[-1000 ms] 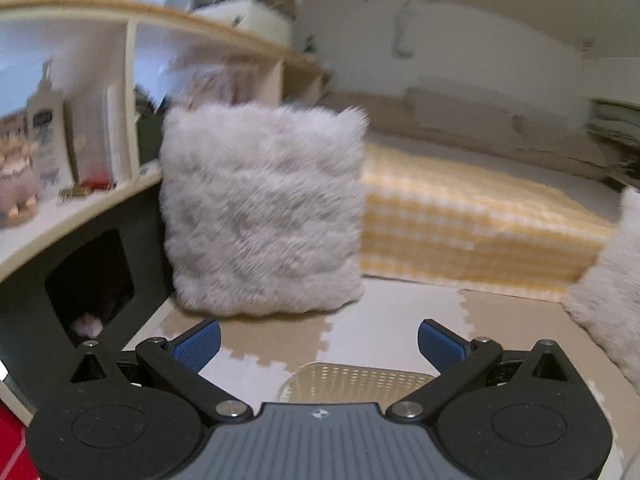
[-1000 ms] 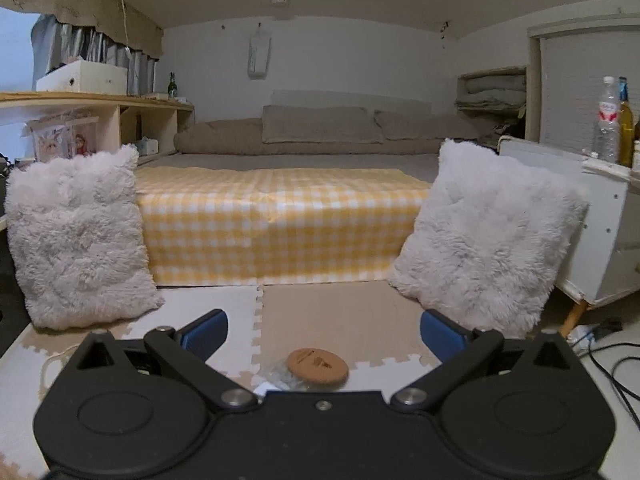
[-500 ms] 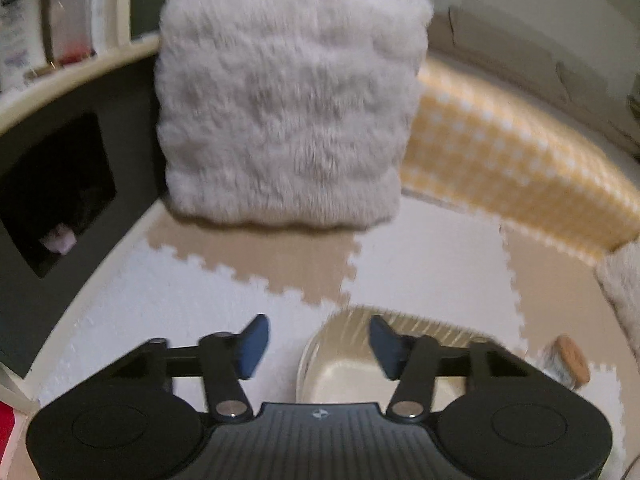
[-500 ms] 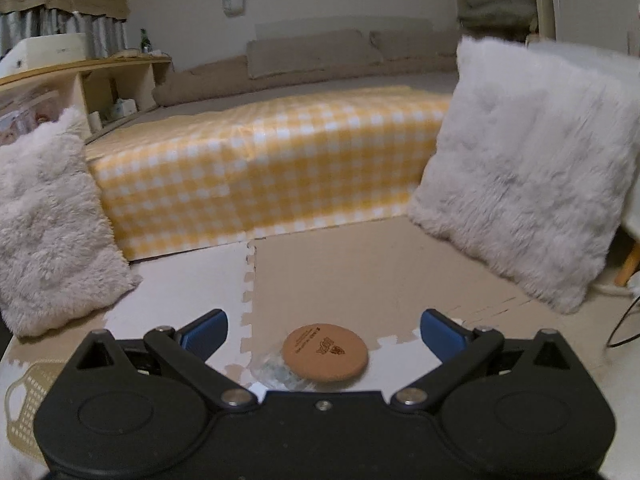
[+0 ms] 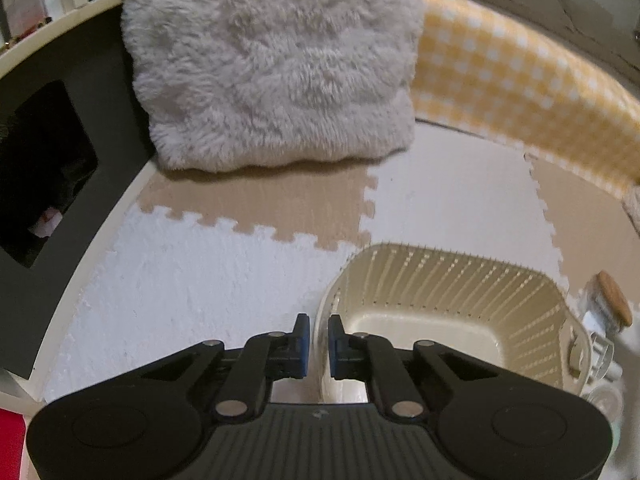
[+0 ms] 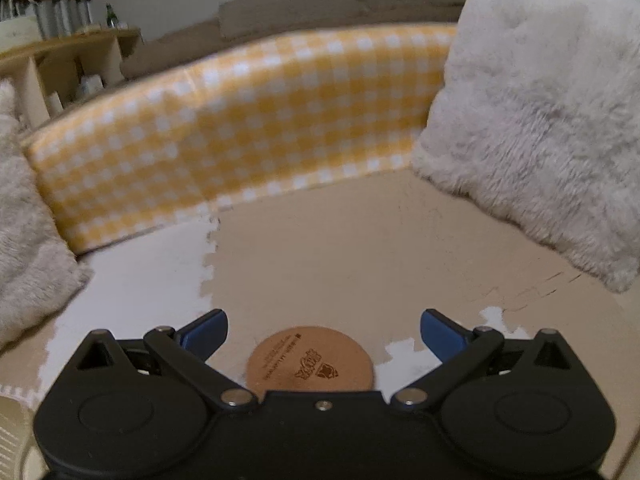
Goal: Organize rigid objects
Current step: 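Move the right tool to the cork coaster and grasp it, then carry the cork coaster with the right tool and lower it into the basket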
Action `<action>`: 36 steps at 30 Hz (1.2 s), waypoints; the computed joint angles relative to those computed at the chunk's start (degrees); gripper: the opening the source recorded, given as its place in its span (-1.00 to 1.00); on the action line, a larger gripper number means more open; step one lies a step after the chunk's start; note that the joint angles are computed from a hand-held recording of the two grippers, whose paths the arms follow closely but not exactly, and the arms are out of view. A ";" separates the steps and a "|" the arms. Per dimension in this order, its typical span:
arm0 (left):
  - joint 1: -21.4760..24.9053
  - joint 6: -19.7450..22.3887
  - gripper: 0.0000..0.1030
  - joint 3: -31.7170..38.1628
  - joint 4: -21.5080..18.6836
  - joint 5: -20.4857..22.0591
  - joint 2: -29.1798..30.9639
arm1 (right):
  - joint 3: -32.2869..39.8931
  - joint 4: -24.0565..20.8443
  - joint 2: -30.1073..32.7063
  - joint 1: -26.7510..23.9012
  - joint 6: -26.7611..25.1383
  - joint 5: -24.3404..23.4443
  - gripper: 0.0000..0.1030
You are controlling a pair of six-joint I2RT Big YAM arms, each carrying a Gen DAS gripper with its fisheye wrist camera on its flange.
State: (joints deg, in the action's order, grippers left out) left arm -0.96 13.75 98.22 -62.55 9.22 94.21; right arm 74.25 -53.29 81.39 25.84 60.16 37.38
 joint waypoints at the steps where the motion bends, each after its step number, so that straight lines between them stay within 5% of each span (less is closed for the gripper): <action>1: -0.13 0.50 -0.85 0.04 -0.25 -0.22 0.25 | -0.35 0.73 0.28 -0.74 0.10 -1.70 1.00; 11: -0.56 1.53 -0.90 -0.16 -0.04 -1.51 0.86 | -0.83 2.95 3.48 -3.55 -3.78 -14.28 1.00; 20: -0.50 1.27 -0.91 0.20 -0.61 -0.78 1.00 | -1.23 2.91 3.17 -4.18 -3.88 -16.10 0.90; 36: -0.62 2.08 -0.91 0.13 -0.49 -0.74 0.92 | 1.89 5.92 0.78 0.80 -7.57 -6.31 0.89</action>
State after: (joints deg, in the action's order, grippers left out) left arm -1.57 15.83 98.35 -63.05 8.48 95.13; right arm 76.14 -47.38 82.16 26.64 52.59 31.07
